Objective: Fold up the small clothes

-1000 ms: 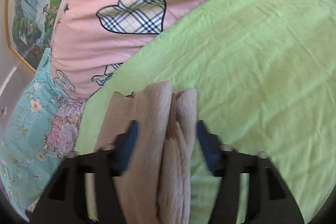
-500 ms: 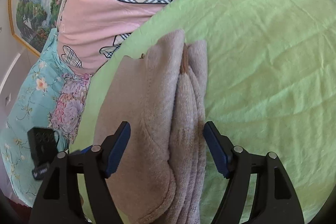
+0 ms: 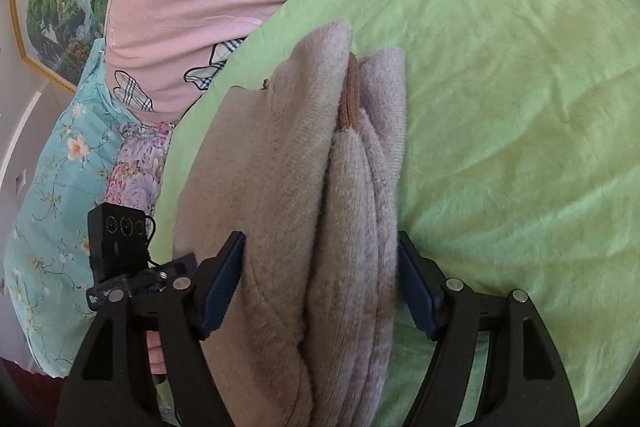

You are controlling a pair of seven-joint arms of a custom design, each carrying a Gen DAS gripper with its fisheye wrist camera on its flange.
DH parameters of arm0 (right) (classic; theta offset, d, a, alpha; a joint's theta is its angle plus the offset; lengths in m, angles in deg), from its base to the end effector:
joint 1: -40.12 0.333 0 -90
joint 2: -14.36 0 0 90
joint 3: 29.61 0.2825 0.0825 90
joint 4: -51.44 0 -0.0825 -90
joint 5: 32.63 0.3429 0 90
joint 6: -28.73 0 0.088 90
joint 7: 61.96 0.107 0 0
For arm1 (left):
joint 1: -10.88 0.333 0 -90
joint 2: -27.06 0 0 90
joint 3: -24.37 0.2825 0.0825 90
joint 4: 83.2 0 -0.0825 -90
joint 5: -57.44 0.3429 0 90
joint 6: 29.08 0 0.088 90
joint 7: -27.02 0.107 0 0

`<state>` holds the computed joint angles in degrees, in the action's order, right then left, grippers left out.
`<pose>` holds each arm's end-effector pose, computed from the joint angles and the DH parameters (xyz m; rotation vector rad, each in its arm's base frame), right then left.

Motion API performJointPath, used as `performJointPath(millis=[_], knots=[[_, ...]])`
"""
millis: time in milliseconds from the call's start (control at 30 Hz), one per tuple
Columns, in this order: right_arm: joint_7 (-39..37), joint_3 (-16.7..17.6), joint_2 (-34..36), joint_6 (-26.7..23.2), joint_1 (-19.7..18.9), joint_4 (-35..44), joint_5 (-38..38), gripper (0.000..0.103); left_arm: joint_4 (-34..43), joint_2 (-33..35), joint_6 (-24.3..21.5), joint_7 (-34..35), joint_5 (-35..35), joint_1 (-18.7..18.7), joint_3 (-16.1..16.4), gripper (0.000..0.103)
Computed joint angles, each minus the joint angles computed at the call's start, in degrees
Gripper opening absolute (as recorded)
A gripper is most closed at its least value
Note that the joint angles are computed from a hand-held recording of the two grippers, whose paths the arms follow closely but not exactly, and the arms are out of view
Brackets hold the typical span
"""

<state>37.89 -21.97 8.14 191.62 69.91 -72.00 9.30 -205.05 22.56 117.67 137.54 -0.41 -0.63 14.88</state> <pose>0.4378 0.2936 0.5155 -1.4949 1.7031 0.1888 0.4975 -0.1792 0.4802 1.9081 -1.9038 1.2102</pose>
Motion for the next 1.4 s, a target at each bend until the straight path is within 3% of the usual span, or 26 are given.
performJointPath(millis=[33,100,200,300,467,633,767,867,967,1033,1133,1200,1233,1300,1367,1400], knots=[[-3.39,-0.69,0.50,-0.42,0.82,0.52,4.69,0.049,-0.36,-0.35,0.24,0.25,0.07,-0.03,-0.03,0.061],[-8.75,-1.00,0.95,-0.29,1.53,0.87,13.03,0.042,-1.13,-1.30,0.83,0.45,0.36,-0.22,-0.07,0.054],[-6.43,0.46,0.23,1.04,1.06,0.34,10.69,0.037,-2.75,-3.74,1.38,-0.47,1.04,-0.67,0.17,0.048],[-3.47,1.48,-0.56,2.74,1.54,0.32,7.63,0.035,-4.91,-7.34,0.94,-1.40,1.14,-1.20,1.16,0.045],[-7.20,2.33,1.47,3.67,4.92,4.26,10.81,0.035,-14.55,-20.29,0.72,-4.09,5.14,-1.33,4.26,0.044],[-15.26,5.95,8.45,4.36,7.30,11.93,18.35,0.035,-24.53,-34.34,-2.73,-10.73,14.61,1.17,7.14,0.044],[-17.63,9.17,13.63,4.34,7.40,16.28,20.93,0.035,-31.38,-40.69,-5.24,-13.30,18.72,1.69,10.64,0.048],[-3.11,7.16,15.78,3.62,9.62,15.89,5.26,0.038,-35.17,-43.26,-3.43,-11.21,15.66,-0.61,14.33,0.054],[2.31,8.32,14.64,3.40,7.96,14.38,1.73,0.048,-34.68,-43.75,-2.65,-11.11,16.36,-0.56,14.06,0.059],[13.85,5.70,12.80,1.74,9.10,13.27,-11.48,0.054,-33.34,-42.99,-2.62,-11.36,17.96,0.01,14.02,0.060],[32.59,2.53,9.34,0.30,9.85,12.42,-34.99,0.055,-31.95,-42.01,-1.42,-11.18,18.87,0.71,14.83,0.063],[38.33,2.58,8.92,0.02,8.78,13.72,-43.56,0.055,-30.00,-39.43,-0.62,-12.60,19.64,1.83,14.96,0.064],[39.39,2.87,9.54,-0.36,8.25,15.32,-46.58,0.055,-28.44,-37.35,-0.56,-13.40,19.94,2.22,15.10,0.064],[35.23,4.33,12.85,-2.55,7.08,19.89,-43.91,0.053,-26.45,-34.35,-0.16,-15.00,20.45,3.20,14.84,0.064],[34.12,4.66,17.35,-7.11,6.96,25.76,-43.02,0.044,-24.97,-32.11,-0.39,-16.38,21.28,4.19,14.41,0.064],[33.92,4.59,19.73,-8.73,7.02,28.34,-42.64,0.032,-24.42,-31.32,-0.83,-17.44,22.41,5.10,13.76,0.064]])
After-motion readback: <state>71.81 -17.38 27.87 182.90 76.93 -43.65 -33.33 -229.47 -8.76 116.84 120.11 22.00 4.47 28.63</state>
